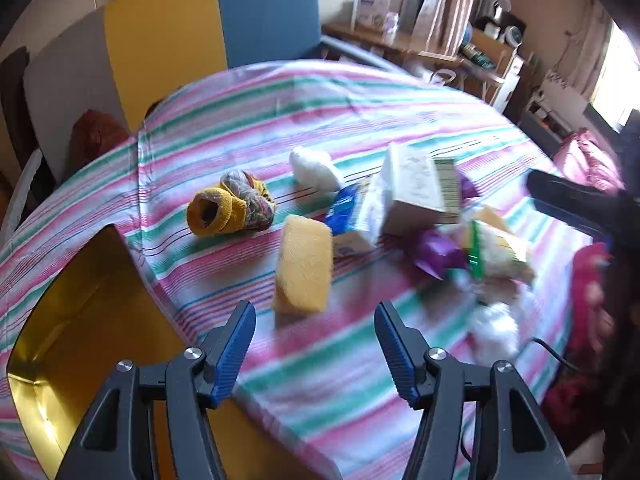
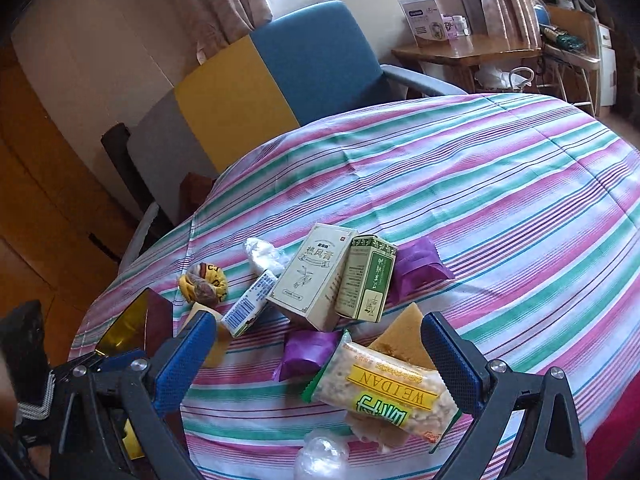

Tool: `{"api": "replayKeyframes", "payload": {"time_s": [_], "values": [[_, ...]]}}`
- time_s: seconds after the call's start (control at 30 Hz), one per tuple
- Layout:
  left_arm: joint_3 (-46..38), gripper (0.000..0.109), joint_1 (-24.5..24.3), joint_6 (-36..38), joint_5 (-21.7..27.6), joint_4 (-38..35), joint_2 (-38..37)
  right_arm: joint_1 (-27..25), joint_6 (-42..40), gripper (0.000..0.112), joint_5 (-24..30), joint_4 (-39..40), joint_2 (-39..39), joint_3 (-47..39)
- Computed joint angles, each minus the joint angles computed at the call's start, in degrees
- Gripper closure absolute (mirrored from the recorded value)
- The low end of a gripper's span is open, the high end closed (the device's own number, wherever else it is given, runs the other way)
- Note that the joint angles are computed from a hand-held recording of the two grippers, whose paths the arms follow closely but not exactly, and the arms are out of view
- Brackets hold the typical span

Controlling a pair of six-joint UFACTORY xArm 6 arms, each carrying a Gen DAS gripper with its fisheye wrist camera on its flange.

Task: Organize objects
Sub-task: 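Grasp the yellow sponge with the left tool, then carry the sponge to the gold tray with left tool while right tool grasps plastic-wrapped roll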

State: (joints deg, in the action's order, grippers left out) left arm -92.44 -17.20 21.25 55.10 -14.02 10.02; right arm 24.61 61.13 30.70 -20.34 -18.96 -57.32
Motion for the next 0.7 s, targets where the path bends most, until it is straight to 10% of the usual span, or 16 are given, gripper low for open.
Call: {"api": "replayKeyframes", "payload": {"time_s": [0.3,0.7], "values": [[-9.4,0.076,-1.4,-3.3,2.6,3.9,9.9,-0.4,-2.1,0.010,-0.5,2.5,0.3,0.0],[12.0,0.077,1.9,1.8,-4.5,-10.9,-10.9,0.8,-9.9,0.035,2.2,10.0,2.0,-1.5]]}}
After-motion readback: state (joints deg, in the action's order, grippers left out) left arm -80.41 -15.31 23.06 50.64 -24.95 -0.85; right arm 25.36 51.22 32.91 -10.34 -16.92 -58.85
